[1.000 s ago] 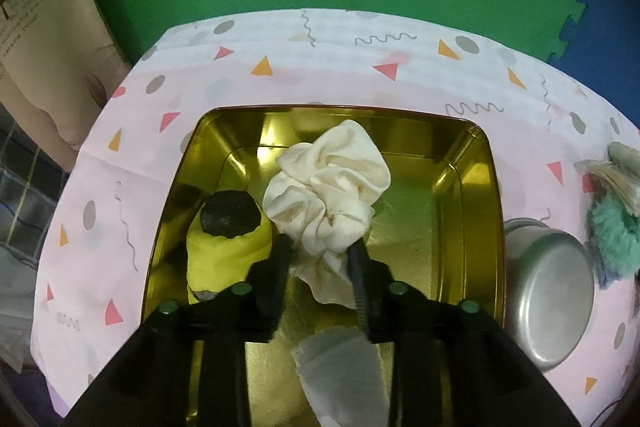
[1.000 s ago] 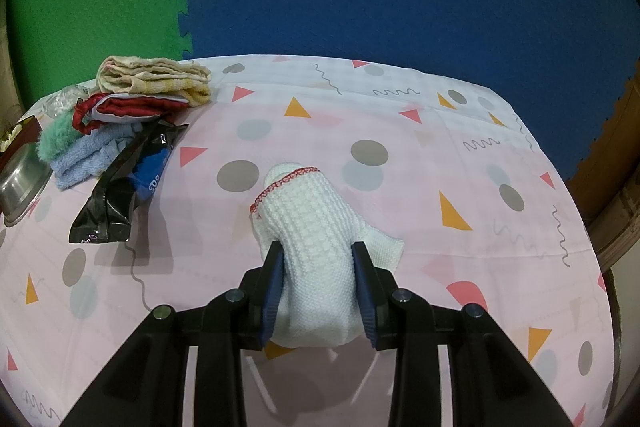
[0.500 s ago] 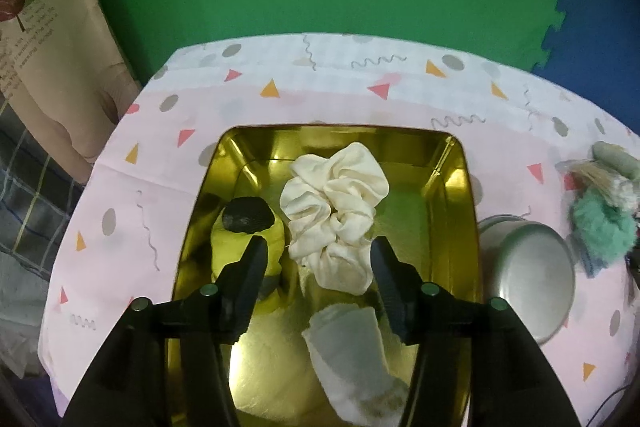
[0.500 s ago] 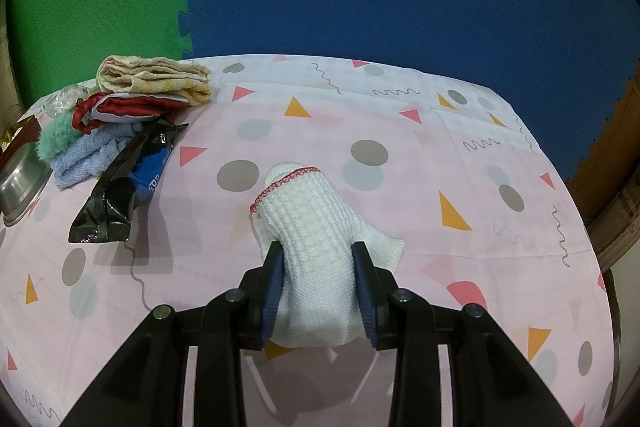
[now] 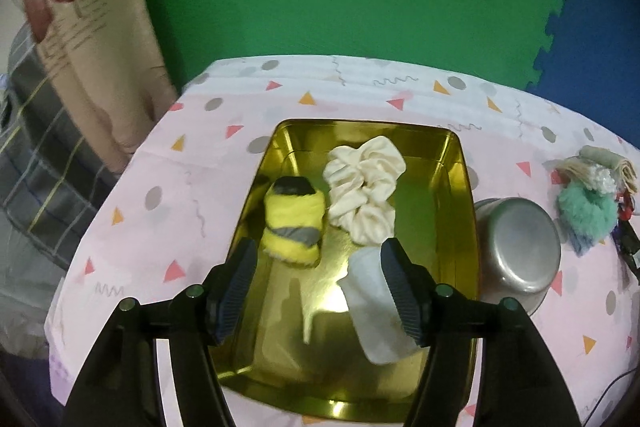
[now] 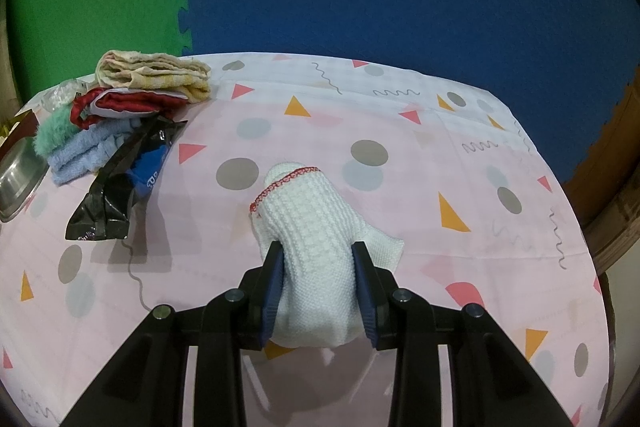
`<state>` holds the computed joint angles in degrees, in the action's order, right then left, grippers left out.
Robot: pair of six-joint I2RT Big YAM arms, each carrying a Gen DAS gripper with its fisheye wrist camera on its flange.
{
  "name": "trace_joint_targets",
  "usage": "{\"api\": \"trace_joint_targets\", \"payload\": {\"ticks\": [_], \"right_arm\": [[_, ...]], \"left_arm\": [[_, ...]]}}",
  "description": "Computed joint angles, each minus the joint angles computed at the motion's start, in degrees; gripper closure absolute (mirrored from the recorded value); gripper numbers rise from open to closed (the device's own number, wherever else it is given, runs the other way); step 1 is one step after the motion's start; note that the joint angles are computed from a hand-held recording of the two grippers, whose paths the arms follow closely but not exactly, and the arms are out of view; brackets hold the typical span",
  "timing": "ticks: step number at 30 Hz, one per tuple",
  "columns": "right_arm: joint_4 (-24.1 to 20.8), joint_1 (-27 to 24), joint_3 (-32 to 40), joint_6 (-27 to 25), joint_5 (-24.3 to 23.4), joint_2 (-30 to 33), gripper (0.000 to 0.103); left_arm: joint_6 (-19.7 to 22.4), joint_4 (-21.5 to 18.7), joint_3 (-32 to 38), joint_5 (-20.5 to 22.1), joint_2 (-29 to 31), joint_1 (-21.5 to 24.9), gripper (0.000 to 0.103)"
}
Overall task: Organize soft objects
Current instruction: 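Carry the white sock toward the tin with the right gripper while the left gripper withdraws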
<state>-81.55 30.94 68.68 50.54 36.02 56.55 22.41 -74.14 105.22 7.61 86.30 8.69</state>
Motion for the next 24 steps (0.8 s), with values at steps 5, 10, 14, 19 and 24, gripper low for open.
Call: {"api": "trace_joint_targets", "payload": {"ticks": [5,10,14,19,24], "right_arm": [[-0.08,0.02,0.03,-0.07,0.07,0.05,0.068],[-0.86,0.21,0.39,-0.13,0.6,0.51,0.068],[-1.94,0.2,1.08,0.71,0.62,1.14,0.07],[-2.98,0.75,1.84,4.04,0.53,1.28,0.071],[-6.15,2.84,3.91,7.37,1.23,2.3,0.071]], "left_arm": [[-0.34,3.92,-4.81,-0.5,-3.67,0.9,0.038],[-1.22,4.07,-6.8,0.06,-4.71,1.61,0.037],[-1.13,5.27,-8.61,-0.89,-5.68,2.05,0.037],[-1.75,6.57,-9.85,0.21,-6.74,3.25,0.035],[-1.66,8.75,-11.34,-0.04,-7.81,3.97,0.027]]}}
